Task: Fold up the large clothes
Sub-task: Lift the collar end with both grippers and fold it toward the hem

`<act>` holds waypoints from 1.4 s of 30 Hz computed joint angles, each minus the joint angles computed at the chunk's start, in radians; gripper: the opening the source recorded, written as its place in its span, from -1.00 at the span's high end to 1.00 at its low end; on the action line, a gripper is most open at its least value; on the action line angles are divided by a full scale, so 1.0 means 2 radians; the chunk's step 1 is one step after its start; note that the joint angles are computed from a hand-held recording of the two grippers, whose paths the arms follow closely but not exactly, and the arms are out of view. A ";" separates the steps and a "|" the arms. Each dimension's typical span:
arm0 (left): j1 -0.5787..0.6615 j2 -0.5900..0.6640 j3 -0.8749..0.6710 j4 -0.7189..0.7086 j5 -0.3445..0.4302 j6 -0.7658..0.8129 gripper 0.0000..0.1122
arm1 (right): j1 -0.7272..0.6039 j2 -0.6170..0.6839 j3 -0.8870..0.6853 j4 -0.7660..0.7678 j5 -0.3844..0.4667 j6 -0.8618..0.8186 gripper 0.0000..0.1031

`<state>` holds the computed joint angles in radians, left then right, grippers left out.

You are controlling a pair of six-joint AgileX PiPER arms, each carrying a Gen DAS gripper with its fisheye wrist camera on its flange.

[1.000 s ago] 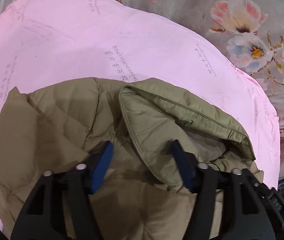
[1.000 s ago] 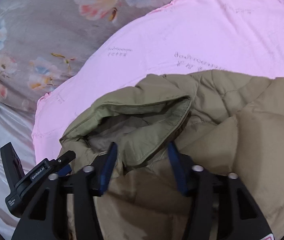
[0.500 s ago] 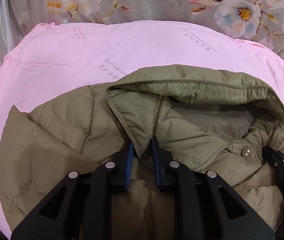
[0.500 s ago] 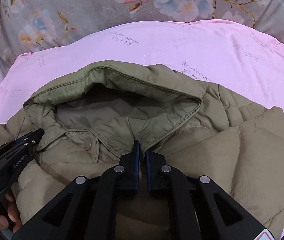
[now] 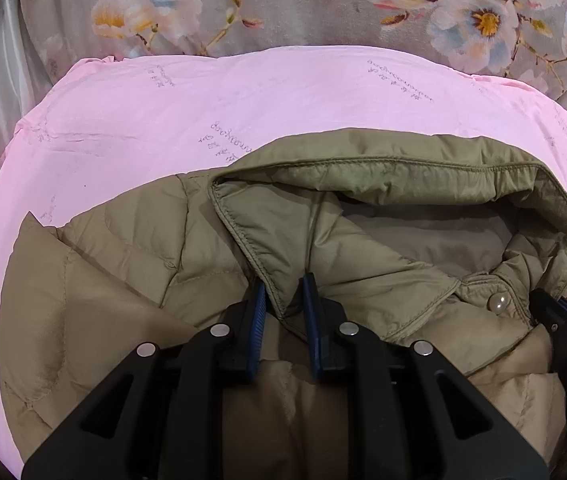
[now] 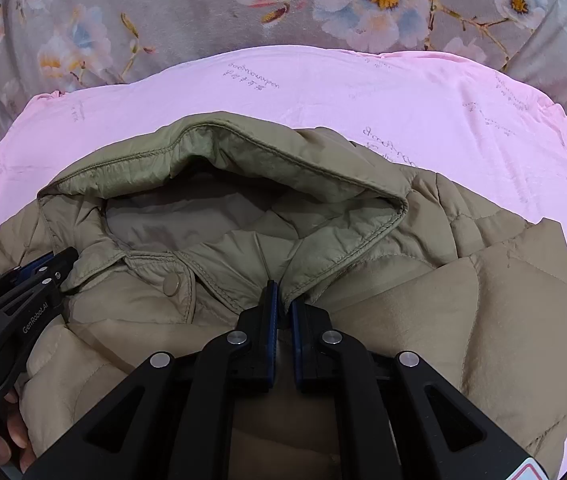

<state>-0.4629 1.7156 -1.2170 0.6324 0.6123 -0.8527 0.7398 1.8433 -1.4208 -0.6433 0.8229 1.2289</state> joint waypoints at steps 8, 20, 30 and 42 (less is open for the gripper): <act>0.015 -0.017 0.013 -0.034 -0.024 0.026 0.66 | -0.016 -0.030 0.035 0.027 -0.046 -0.008 0.81; 0.097 0.031 -0.228 -0.219 0.089 0.228 0.34 | -0.090 -0.046 -0.087 0.119 -0.027 -0.150 0.63; 0.107 0.183 -0.364 -0.309 0.194 0.276 0.50 | -0.142 0.061 -0.165 0.320 -0.022 -0.297 0.57; 0.020 0.077 -0.112 -0.025 0.043 0.080 0.50 | -0.064 0.059 -0.135 0.083 0.040 -0.173 0.70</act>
